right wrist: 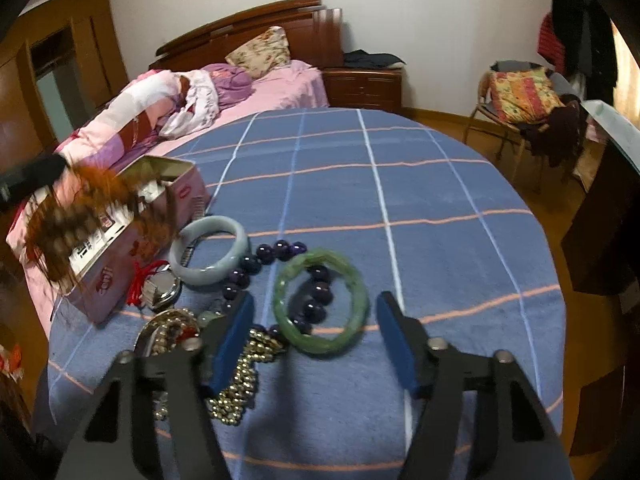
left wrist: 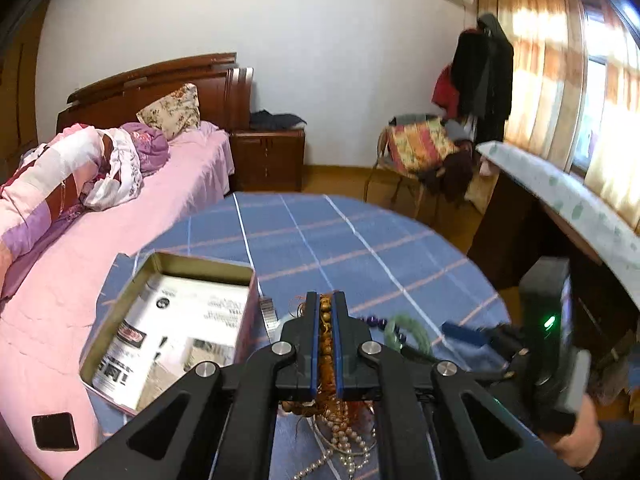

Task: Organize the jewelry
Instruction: 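Grasp the brown bead strand with the left tool while the right tool grasps the green jade bangle, then lower the bead strand into the tin with the left tool while the right tool releases the green bangle there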

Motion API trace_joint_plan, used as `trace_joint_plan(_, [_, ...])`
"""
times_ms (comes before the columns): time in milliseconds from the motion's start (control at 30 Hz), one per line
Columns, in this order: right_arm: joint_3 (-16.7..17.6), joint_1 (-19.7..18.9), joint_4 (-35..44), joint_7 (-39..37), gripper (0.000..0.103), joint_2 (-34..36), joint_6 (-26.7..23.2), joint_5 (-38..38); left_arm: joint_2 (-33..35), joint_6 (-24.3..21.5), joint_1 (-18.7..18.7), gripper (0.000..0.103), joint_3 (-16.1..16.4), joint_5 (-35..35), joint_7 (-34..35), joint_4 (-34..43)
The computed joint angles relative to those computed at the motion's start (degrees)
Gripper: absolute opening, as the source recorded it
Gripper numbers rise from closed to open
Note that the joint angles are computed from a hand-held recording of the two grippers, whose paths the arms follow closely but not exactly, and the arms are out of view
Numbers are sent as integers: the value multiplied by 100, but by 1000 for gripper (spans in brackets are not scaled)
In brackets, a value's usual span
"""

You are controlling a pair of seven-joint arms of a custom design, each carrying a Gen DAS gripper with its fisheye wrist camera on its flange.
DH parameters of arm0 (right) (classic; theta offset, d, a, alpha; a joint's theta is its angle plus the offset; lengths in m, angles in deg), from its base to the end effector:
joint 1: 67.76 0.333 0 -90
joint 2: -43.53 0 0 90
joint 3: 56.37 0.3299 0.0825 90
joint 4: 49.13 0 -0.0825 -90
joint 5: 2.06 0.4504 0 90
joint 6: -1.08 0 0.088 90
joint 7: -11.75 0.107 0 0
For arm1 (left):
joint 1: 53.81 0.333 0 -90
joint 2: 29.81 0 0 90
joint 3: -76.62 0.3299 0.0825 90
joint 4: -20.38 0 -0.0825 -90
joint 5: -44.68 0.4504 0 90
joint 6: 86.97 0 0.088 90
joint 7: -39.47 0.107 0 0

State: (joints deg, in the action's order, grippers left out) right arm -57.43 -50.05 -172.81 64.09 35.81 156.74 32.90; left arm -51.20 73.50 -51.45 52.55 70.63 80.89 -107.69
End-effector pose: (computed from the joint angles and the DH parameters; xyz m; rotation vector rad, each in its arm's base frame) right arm 0.5921 0.1551 0.5160 -2.0337 1.2398 -0.3808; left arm 0.5015 -0.2499 0.6006 -1.7085 1.6031 -0.9737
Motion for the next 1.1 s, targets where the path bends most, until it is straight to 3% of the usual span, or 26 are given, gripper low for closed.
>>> trace_joint_plan(100, [9,22,78,-133,43,86,-53,55,-37,88,-34,4,90,-101,50,-18])
trace_joint_plan(300, [76,7,149,-423,33,173,-241,160,-26,181,-54,4,178,-378,162,-100])
trace_joint_plan(467, [118,-46,156,-518,13,201,-328,110,-66,247,-87,4,219,-606,298,-181])
trace_joint_plan(1100, [-26,51,156,-1305,10,-38,-242,1095,-259,90,269,4,5,-415,218,-141])
